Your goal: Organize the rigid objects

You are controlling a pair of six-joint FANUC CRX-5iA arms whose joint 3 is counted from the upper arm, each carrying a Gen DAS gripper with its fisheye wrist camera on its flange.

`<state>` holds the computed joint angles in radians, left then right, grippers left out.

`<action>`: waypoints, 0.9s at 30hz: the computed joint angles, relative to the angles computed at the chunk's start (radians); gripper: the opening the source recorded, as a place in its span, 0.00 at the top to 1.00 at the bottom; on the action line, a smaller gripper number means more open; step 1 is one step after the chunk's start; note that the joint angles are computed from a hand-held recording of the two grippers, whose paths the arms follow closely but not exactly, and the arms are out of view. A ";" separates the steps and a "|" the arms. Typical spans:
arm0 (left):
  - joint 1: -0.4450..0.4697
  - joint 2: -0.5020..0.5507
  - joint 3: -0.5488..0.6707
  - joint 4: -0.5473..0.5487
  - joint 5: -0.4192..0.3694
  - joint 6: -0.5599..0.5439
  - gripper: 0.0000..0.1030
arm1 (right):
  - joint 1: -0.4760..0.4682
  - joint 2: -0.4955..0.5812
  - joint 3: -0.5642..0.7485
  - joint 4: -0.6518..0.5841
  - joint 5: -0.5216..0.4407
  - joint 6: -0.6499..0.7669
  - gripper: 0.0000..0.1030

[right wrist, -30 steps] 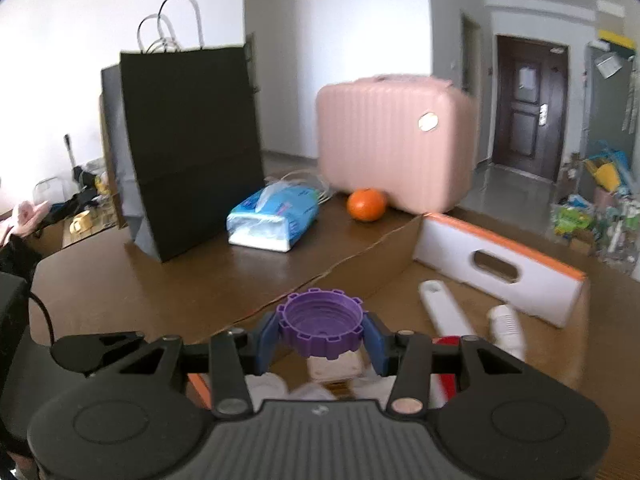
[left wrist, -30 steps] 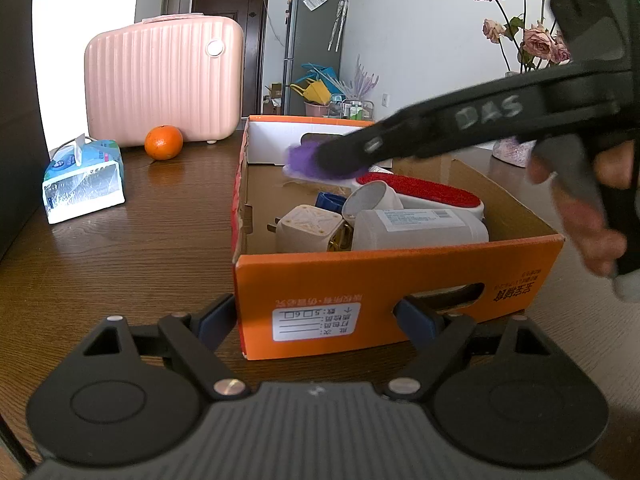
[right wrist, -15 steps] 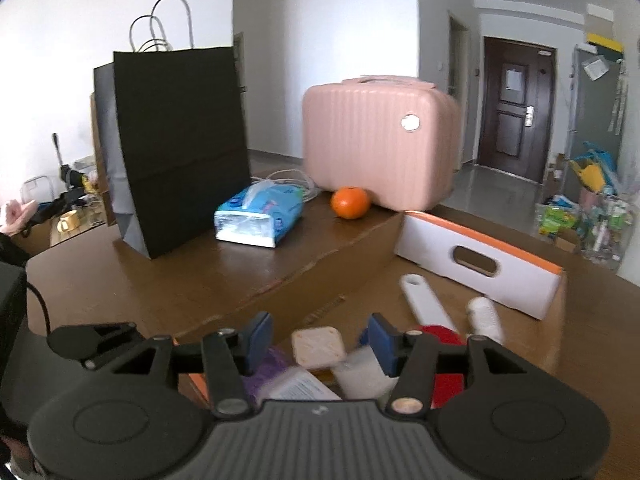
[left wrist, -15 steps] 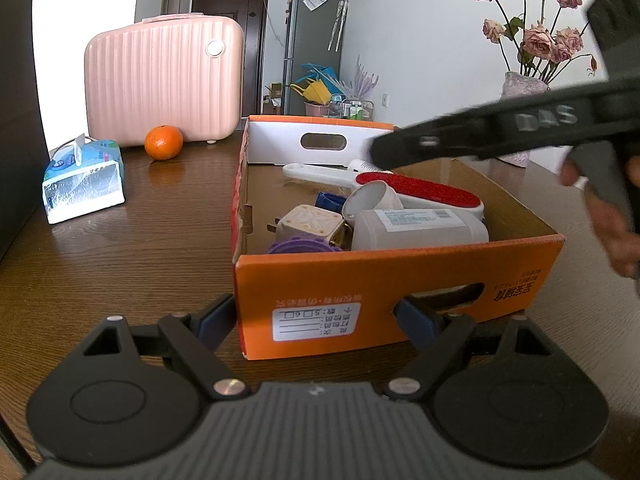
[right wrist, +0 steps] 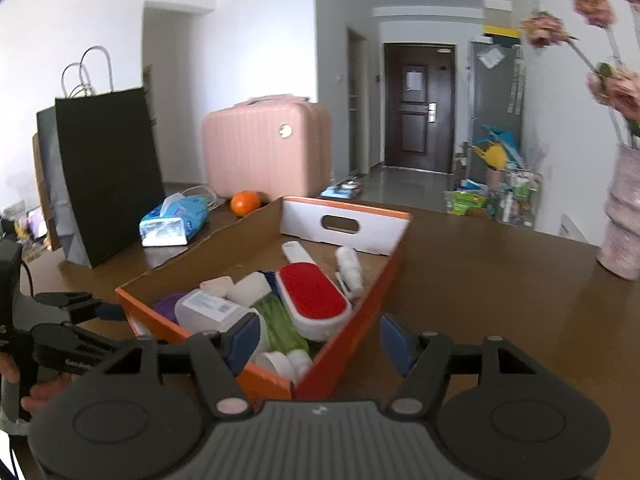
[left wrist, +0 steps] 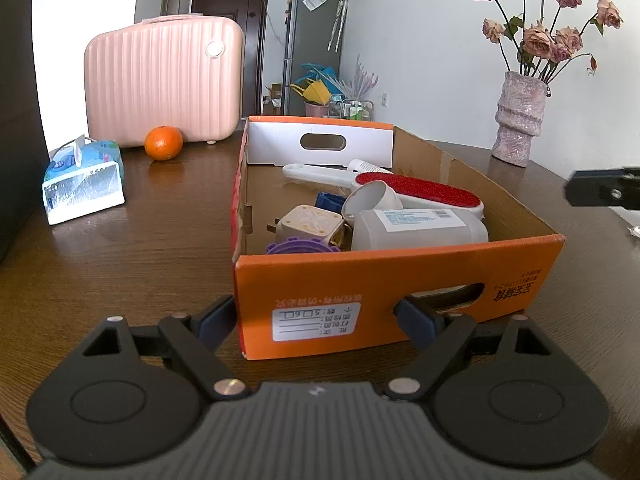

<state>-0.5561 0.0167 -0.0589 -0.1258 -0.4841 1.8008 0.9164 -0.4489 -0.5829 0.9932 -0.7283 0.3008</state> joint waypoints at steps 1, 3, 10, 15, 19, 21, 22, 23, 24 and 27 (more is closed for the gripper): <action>-0.001 0.000 0.000 -0.001 -0.001 0.002 0.15 | 0.007 -0.010 -0.013 0.019 -0.011 -0.026 0.31; -0.004 0.001 0.005 -0.012 -0.005 0.011 0.15 | 0.025 -0.030 -0.040 0.060 -0.042 -0.080 0.31; -0.055 0.006 0.062 -0.188 -0.066 0.183 0.16 | 0.086 -0.058 -0.091 0.155 -0.136 -0.241 0.27; -0.171 -0.030 0.087 -0.520 -0.124 0.532 0.05 | 0.197 -0.070 -0.140 0.246 -0.293 -0.397 0.20; -0.276 -0.100 0.060 -0.735 -0.174 0.734 0.03 | 0.324 -0.087 -0.173 0.272 -0.439 -0.501 0.17; -0.348 -0.131 0.052 -0.843 -0.234 0.820 0.02 | 0.408 -0.085 -0.180 0.285 -0.537 -0.544 0.15; -0.385 -0.144 0.050 -0.885 -0.274 0.847 0.01 | 0.454 -0.079 -0.183 0.293 -0.589 -0.562 0.13; -0.411 -0.154 0.049 -0.904 -0.306 0.853 0.01 | 0.495 -0.073 -0.182 0.297 -0.636 -0.577 0.13; -0.440 -0.169 0.043 -0.921 -0.335 0.859 0.01 | 0.536 -0.065 -0.182 0.301 -0.684 -0.599 0.11; -0.524 -0.219 0.010 -0.968 -0.406 0.892 0.01 | 0.666 -0.032 -0.186 0.308 -0.828 -0.682 0.05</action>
